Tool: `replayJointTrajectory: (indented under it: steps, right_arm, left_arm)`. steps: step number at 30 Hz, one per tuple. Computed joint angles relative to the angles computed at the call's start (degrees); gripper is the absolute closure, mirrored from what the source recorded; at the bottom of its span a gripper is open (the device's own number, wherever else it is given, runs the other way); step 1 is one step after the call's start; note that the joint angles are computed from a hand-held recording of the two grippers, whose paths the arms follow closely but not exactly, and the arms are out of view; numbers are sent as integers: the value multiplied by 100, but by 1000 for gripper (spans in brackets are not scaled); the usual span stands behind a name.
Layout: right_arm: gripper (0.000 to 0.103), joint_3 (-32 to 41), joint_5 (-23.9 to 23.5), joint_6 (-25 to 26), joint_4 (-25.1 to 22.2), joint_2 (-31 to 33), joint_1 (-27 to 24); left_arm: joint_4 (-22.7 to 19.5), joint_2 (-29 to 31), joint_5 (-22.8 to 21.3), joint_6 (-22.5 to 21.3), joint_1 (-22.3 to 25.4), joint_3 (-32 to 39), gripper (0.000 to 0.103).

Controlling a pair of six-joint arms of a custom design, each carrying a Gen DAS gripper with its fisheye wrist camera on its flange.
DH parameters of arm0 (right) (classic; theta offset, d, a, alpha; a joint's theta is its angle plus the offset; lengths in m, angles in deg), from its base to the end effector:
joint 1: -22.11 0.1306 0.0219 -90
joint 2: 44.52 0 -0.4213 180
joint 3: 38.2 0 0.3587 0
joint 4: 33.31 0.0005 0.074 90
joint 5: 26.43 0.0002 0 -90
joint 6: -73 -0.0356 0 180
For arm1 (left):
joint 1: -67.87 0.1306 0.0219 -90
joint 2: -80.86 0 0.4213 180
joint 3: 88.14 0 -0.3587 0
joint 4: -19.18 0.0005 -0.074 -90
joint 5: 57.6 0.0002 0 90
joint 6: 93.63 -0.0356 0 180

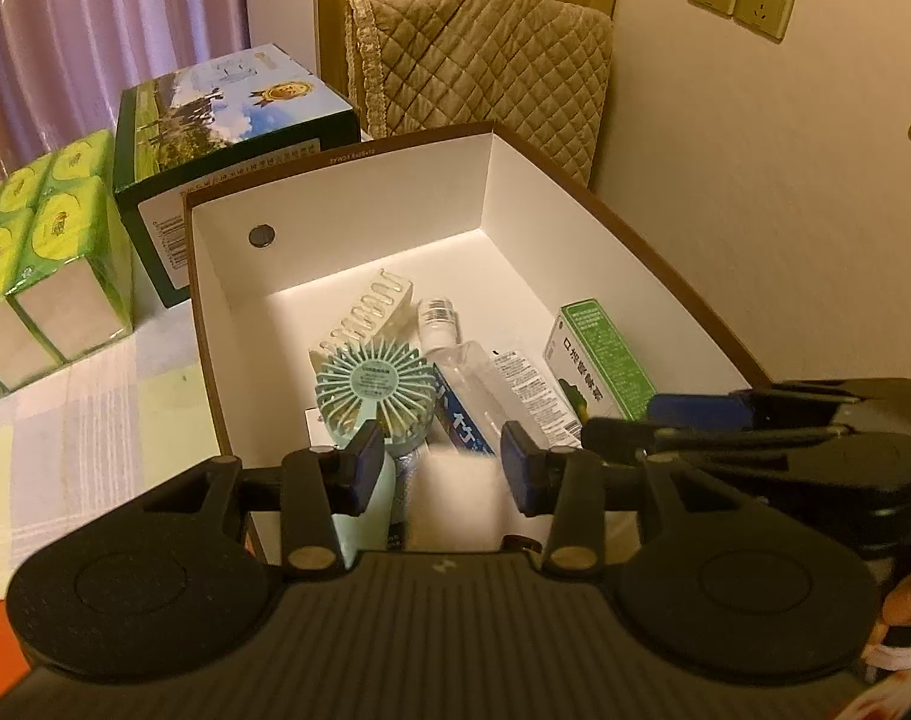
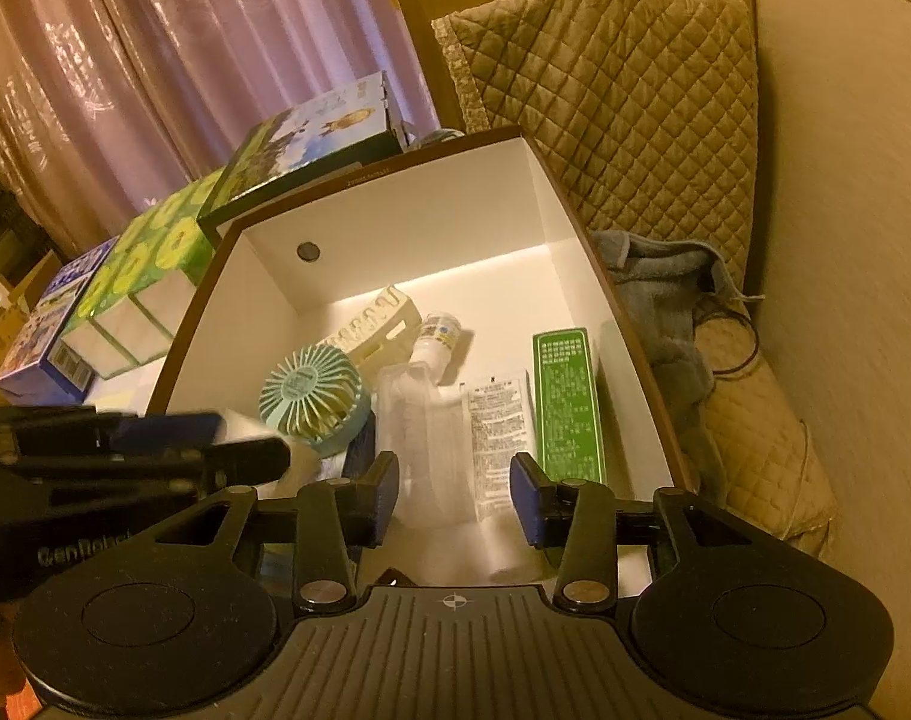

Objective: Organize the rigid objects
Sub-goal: 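Lower the charger and tube into the box and open both grippers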

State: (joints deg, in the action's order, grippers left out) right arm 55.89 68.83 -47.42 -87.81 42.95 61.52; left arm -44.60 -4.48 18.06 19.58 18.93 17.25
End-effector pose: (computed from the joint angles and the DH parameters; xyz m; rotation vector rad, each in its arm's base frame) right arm 0.3368 0.2719 0.5115 -0.1489 2.4474 0.4480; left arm 0.3174 -0.3517 0.5305 0.4485 2.4299 -0.2347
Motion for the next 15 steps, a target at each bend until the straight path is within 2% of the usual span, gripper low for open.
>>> replayJointTrajectory:
  steps: [8, 15]
  right_arm:
    - [53, -64, -3, -22, -117, -116, 95]
    - [50, -113, -12, -14, -245, -202, 168]
  left_arm:
    - [-128, -77, -118, 140, 4, -49, 55]
    - [-208, -190, -197, 279, -52, -126, 53]
